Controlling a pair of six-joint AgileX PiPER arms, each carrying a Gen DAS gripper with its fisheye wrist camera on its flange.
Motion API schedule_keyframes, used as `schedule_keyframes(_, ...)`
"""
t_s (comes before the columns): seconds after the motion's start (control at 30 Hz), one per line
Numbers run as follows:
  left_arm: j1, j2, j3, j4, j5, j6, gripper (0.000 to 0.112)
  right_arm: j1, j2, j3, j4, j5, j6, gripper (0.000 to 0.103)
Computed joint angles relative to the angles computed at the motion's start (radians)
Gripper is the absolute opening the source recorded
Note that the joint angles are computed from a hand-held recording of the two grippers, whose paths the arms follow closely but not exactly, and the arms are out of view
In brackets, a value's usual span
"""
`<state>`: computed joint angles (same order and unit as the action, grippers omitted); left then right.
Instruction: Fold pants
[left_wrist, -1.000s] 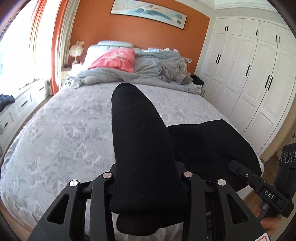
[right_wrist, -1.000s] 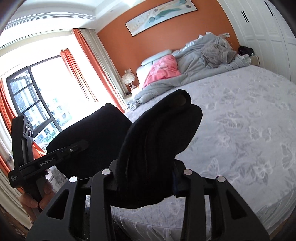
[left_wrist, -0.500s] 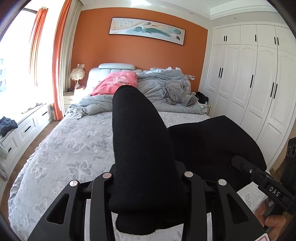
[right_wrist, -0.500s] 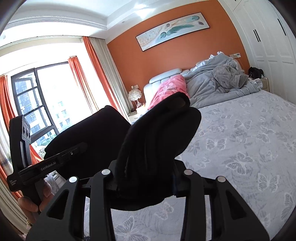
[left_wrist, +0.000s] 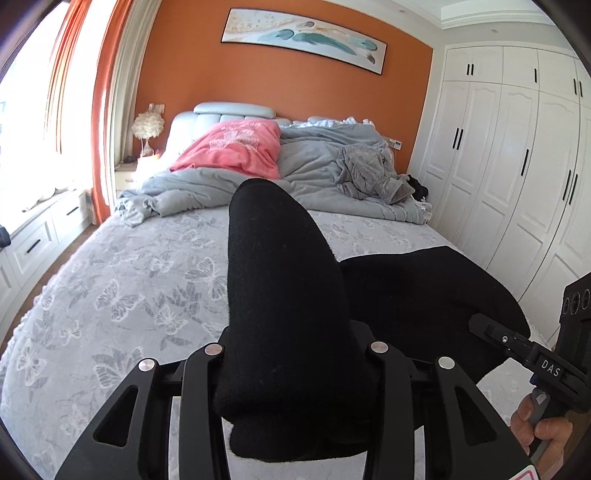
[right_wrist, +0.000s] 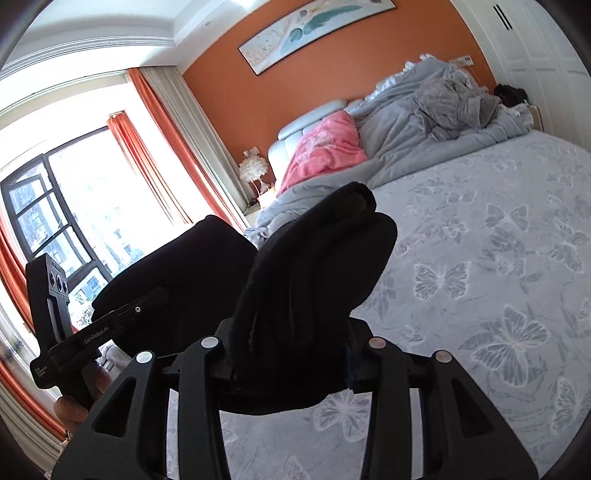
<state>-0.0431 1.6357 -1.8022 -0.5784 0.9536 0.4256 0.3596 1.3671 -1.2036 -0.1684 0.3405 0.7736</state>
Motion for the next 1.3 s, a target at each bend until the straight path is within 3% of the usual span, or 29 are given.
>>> schedule_keyframes(0.07, -0.015, 0.085, 0.0, -0.008, -0.03, 0.008, 0.035, -0.048, 0.07, 0.04, 0.13, -0.072, -0.123, 0.037)
schedule_keyframes(0.23, -0.056, 0.211, 0.037, 0.027, -0.117, -0.003, 0.034, -0.07, 0.171, 0.049, 0.212, -0.126, -0.223, 0.037)
schedule_keyframes(0.47, -0.034, 0.222, -0.032, -0.041, -0.11, 0.052, 0.034, -0.031, 0.13, -0.037, -0.114, -0.094, -0.001, 0.037)
schedule_keyframes(0.53, -0.036, 0.214, -0.074, -0.041, -0.11, 0.047, 0.034, -0.032, 0.129, -0.069, -0.125, -0.089, -0.004, 0.037)
schedule_keyframes(0.6, -0.046, 0.213, -0.108, -0.022, -0.126, 0.039, 0.035, -0.052, 0.149, -0.091, -0.031, -0.095, -0.099, 0.038)
schedule_keyframes(0.67, -0.056, 0.222, -0.114, 0.002, -0.156, 0.02, 0.044, -0.07, 0.198, -0.093, -0.005, -0.089, -0.114, 0.048)
schedule_keyframes(0.7, -0.06, 0.228, -0.092, 0.013, -0.181, 0.016, 0.05, -0.078, 0.238, -0.097, -0.053, -0.057, -0.078, 0.061)
schedule_keyframes(0.73, -0.07, 0.243, -0.07, 0.063, -0.209, -0.015, 0.08, -0.085, 0.268, -0.094, -0.14, 0.009, -0.009, 0.07)
schedule_keyframes(0.77, -0.081, 0.259, -0.037, 0.154, -0.244, -0.079, 0.098, -0.087, 0.286, -0.074, -0.24, 0.063, 0.08, 0.07)
schedule_keyframes(0.83, -0.085, 0.3, 0.024, 0.327, -0.271, -0.186, 0.095, -0.099, 0.259, 0.029, -0.357, 0.05, 0.219, 0.07)
schedule_keyframes(0.9, -0.056, 0.341, 0.031, 0.353, -0.224, -0.205, 0.089, -0.125, 0.211, 0.092, -0.329, -0.027, 0.213, 0.07)
schedule_keyframes(1.0, -0.02, 0.367, -0.01, 0.269, -0.179, -0.202, 0.089, -0.12, 0.275, -0.057, -0.163, 0.024, -0.026, 0.07)
schedule_keyframes(1.07, -0.037, 0.4, -0.097, 0.285, -0.139, -0.24, 0.091, -0.125, 0.41, -0.248, -0.038, 0.114, -0.199, 0.07)
schedule_keyframes(1.2, -0.084, 0.502, -0.291, 0.353, -0.065, -0.339, 0.091, -0.145, 0.7, -0.626, -0.015, 0.348, -0.246, 0.071)
schedule_keyframes(1.23, -0.092, 0.534, -0.344, 0.369, -0.034, -0.356, 0.091, -0.153, 0.756, -0.693, 0.001, 0.39, -0.245, 0.063)
schedule_keyframes(1.27, -0.099, 0.565, -0.401, 0.383, 0.009, -0.374, 0.091, -0.166, 0.794, -0.739, 0.057, 0.407, -0.284, 0.044)
schedule_keyframes(1.3, -0.1, 0.607, -0.472, 0.381, 0.06, -0.387, 0.091, -0.18, 0.815, -0.777, 0.135, 0.421, -0.339, 0.006)
